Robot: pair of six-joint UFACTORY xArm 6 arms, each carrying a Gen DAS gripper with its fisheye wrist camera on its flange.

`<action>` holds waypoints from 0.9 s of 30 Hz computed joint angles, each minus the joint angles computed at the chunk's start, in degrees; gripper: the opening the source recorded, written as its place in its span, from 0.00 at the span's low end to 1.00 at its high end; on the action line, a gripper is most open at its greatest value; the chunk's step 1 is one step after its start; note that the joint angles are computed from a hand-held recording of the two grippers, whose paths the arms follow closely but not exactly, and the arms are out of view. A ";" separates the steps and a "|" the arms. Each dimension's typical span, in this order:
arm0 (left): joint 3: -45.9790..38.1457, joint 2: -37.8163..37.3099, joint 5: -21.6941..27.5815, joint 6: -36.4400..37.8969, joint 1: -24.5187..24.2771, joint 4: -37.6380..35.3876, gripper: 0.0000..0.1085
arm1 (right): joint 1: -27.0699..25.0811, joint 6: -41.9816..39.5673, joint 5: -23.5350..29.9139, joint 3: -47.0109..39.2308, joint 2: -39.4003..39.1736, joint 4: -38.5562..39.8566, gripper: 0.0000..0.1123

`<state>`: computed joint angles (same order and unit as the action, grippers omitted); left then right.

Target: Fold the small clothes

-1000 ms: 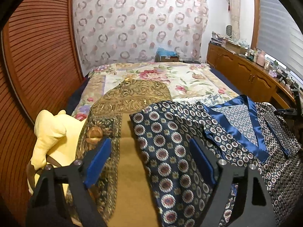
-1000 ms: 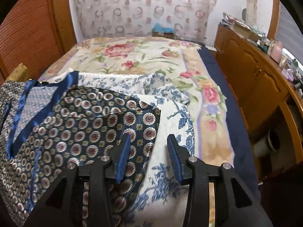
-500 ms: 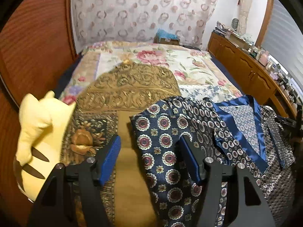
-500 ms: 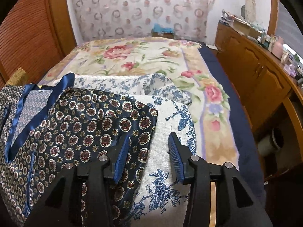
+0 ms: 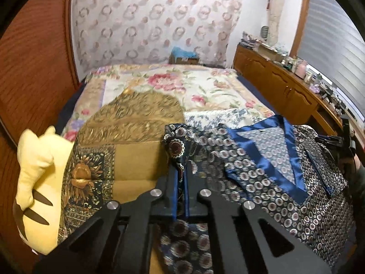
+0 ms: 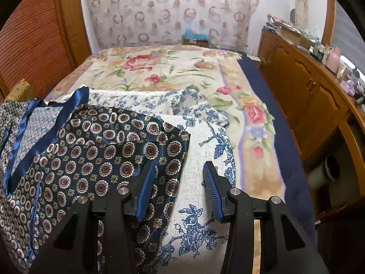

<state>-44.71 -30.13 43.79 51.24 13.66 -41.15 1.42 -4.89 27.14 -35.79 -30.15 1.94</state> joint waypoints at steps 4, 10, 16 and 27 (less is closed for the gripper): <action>2.54 -4.92 0.74 1.70 -0.23 -1.83 0.00 | 2.36 1.59 2.27 -0.12 -1.06 -4.38 0.03; 7.15 -13.43 4.12 3.50 1.12 -4.23 0.00 | 4.25 -1.22 1.47 3.01 -8.64 0.38 0.00; 11.03 -23.30 9.01 5.40 4.67 -7.45 0.00 | 6.92 0.08 2.87 5.70 -19.12 0.82 0.00; 14.31 -36.00 28.62 11.69 25.58 -14.48 0.00 | 13.44 8.84 10.56 10.42 -38.61 -5.00 0.00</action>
<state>-30.40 -66.13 72.40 62.93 39.23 -55.64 14.87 3.95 37.70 -25.37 -68.76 -3.05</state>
